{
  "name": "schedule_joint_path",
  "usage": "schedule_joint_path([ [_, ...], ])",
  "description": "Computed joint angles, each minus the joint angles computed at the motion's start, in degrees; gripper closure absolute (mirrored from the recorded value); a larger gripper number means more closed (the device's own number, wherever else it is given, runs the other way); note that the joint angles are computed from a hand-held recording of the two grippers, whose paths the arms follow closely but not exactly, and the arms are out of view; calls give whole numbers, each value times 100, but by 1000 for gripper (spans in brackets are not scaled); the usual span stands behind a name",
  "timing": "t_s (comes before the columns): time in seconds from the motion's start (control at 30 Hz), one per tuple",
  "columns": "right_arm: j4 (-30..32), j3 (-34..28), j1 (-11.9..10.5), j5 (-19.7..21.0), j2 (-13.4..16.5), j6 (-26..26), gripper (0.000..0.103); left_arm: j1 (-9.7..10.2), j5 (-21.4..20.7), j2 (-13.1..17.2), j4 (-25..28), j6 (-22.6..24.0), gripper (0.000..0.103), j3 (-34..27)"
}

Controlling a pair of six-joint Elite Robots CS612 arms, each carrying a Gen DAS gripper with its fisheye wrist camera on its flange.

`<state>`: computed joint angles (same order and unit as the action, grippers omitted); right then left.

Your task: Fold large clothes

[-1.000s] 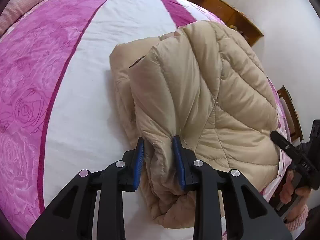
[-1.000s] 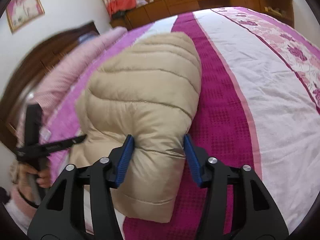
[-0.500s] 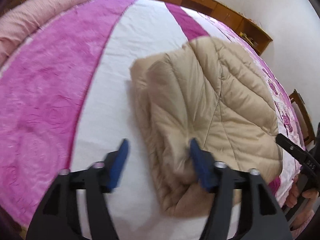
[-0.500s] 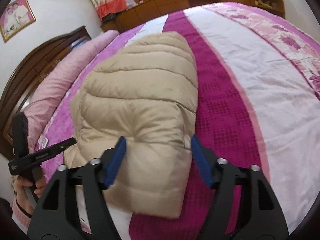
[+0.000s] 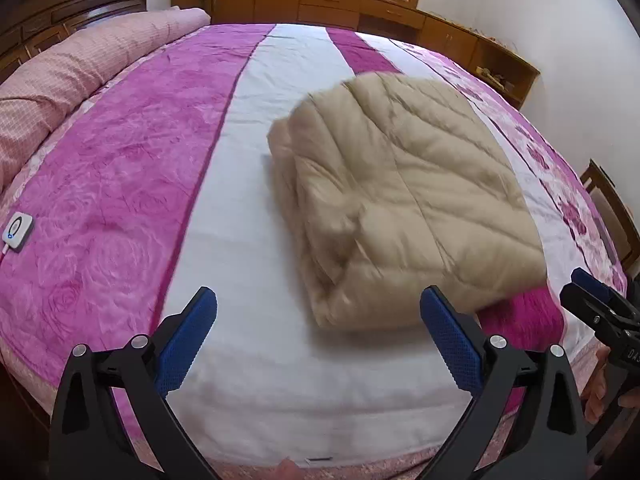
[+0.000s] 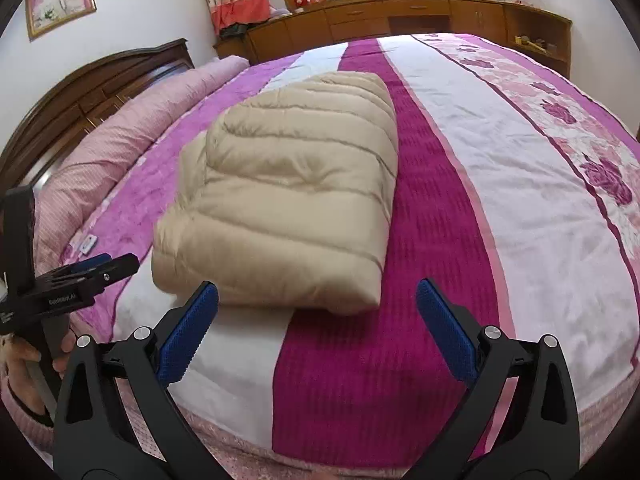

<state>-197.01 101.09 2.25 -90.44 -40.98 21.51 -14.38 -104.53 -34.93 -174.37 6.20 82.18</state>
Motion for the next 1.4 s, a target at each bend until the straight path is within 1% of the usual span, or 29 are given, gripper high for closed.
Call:
schedule_joint_path([
  [0.1, 122, 51, 59, -112, -4, 139, 5, -63, 133, -45, -77, 112, 6, 158],
  [0.2, 293, 90, 81, -85, 16, 303, 5, -112, 132, -79, 9, 226, 6, 255],
  [0.3, 484, 87, 100, -134, 35, 380, 5, -173, 230, -110, 135, 249, 6, 322],
  [0.53, 747, 94, 112, -113, 88, 618, 5, -308, 812, -96, 518, 136, 6, 317],
  [0.67, 842, 95, 112, -121, 86, 633, 5, -314, 872, -96, 622, 48, 6, 314],
  [0.8, 915, 97, 124, -262, 76, 672, 5, -317, 964, -98, 641, -23, 6, 316],
  [0.83, 902, 108, 119, -261, 77, 695, 5, -319, 1018, -96, 642, -76, 6, 315],
  [0.93, 912, 124, 98, -225, 76, 778, 5, -296, 980, -89, 755, -169, 6, 279],
  [1.07, 951, 136, 77, -206, 66, 838, 5, -296, 1110, -85, 684, -261, 6, 299],
  [1.2, 981, 130, 61, -191, 62, 879, 5, -299, 1184, -87, 708, -204, 6, 309],
  [1.4, 1047, 99, 62, -175, 65, 866, 5, -299, 1166, -76, 743, -173, 6, 280],
])
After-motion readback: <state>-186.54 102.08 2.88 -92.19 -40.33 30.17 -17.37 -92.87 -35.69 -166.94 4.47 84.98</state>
